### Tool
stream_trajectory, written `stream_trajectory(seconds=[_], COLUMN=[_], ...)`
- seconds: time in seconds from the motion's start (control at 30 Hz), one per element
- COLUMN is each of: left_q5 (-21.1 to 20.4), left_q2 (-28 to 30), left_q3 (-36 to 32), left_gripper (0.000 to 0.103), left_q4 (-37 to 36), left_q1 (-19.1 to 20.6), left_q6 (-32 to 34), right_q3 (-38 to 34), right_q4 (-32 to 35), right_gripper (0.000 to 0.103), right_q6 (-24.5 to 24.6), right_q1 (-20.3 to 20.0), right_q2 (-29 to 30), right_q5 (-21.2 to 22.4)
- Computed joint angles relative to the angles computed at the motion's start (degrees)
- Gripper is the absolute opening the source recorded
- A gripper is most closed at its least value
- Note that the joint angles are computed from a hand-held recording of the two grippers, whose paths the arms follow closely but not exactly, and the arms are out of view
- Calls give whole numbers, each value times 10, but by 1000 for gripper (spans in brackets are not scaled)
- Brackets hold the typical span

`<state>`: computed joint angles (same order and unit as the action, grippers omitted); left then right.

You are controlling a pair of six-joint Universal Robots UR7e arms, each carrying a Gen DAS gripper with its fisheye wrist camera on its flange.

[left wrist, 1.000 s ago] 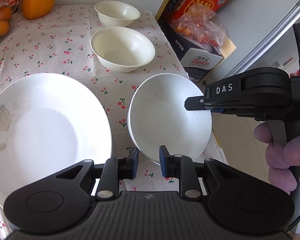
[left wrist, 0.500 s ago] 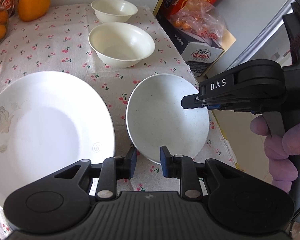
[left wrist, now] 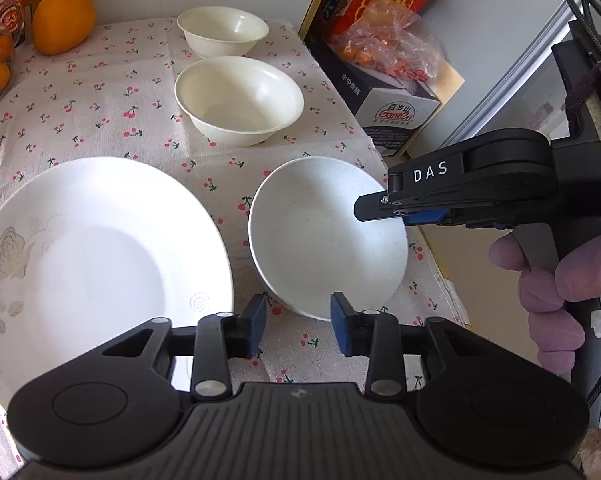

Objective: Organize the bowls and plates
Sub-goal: 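Lower the white bowl onto the cloth beside the plates and open both tools, then move both tools to the large cream bowl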

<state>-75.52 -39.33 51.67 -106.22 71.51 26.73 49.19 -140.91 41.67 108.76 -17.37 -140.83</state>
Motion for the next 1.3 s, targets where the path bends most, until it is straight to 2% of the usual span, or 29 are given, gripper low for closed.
stream_trajectory(seconds=[0.13, 0.33, 0.4, 0.5, 0.9, 1.0, 1.3], left_q5=[3, -6, -9, -14, 11, 18, 35], left_q2=[-4, -5, -6, -8, -13, 0, 42], left_q3=[6, -1, -3, -2, 3, -18, -49], left_gripper=[46, 54, 59, 67, 93, 94, 96], left_q4=[-8, 3, 7, 11, -39, -56, -166], left_q1=[-2, -3, -3, -4, -14, -11, -3], left_q6=[11, 16, 18, 21, 41, 34, 25], right_q3=[13, 16, 17, 19, 43, 40, 14], right_q4=[-34, -71, -79, -93, -189, -210, -283], right_gripper=[49, 58, 60, 69, 75, 81, 81], right_q6=[-22, -53, -58, -66, -81, -82, -94], right_q1=[2, 6, 6, 7, 6, 6, -3], right_q2=[-5, -5, -6, -7, -14, -9, 20], right_q5=[5, 11, 15, 20, 35, 28, 16])
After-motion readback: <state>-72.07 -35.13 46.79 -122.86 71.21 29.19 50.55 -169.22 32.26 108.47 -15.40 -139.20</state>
